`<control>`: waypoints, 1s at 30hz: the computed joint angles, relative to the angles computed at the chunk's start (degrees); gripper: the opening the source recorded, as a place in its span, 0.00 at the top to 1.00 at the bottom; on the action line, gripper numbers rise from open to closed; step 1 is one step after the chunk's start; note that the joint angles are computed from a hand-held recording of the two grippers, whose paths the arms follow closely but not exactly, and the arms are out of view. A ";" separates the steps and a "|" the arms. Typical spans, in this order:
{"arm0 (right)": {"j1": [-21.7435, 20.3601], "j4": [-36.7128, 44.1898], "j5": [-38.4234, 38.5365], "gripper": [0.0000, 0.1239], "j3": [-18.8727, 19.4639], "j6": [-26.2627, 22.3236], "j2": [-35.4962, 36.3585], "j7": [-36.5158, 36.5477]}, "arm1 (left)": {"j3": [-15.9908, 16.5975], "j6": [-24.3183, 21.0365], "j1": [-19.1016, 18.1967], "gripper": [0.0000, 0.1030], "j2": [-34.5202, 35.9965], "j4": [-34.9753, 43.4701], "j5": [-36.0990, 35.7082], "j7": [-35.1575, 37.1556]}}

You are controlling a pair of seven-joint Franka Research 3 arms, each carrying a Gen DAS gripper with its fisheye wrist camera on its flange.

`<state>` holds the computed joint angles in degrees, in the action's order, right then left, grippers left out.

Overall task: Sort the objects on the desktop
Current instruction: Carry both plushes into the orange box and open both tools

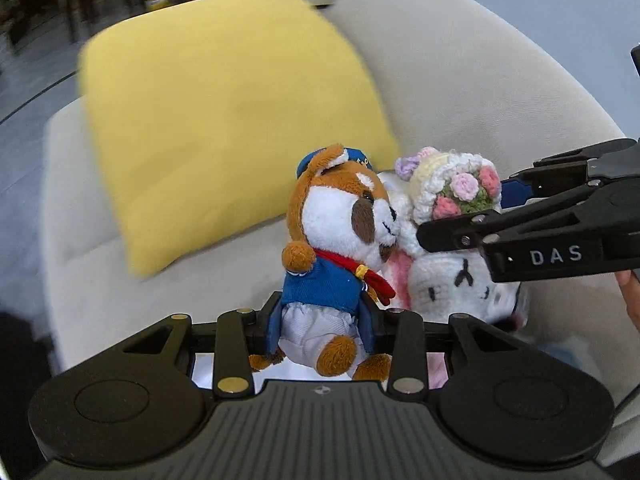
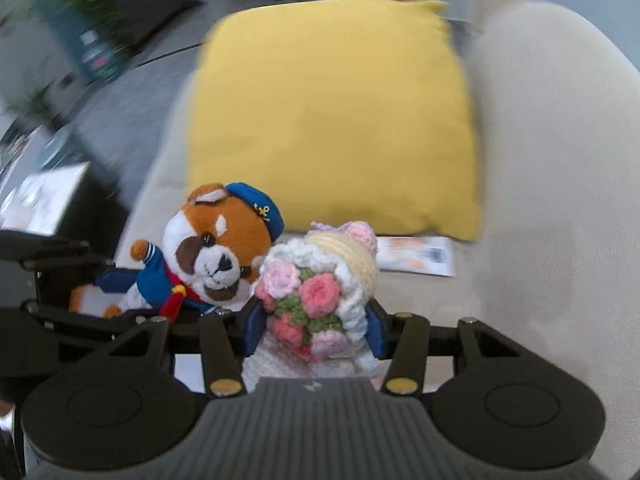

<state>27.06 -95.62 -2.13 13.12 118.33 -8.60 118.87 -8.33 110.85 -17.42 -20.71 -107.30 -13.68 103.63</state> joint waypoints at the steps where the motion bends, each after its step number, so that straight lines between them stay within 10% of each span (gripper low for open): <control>1: 0.78 0.98 1.06 0.58 0.45 -0.01 0.77 -1.48 | 0.63 -0.47 0.55 0.58 -2.16 -1.69 0.34 -0.08; 10: 7.85 4.23 9.50 0.58 2.25 2.71 9.74 -9.34 | 4.54 -3.96 5.44 0.58 -17.11 -18.63 7.82 -4.40; 26: 12.79 5.81 11.07 0.57 0.38 14.48 23.61 -21.57 | -1.55 9.63 6.73 0.58 -21.14 -33.40 23.41 -20.05; 30: 12.75 8.59 11.32 0.54 0.09 11.34 25.83 -25.55 | -1.62 11.79 5.50 0.54 -20.19 -34.81 26.35 -20.77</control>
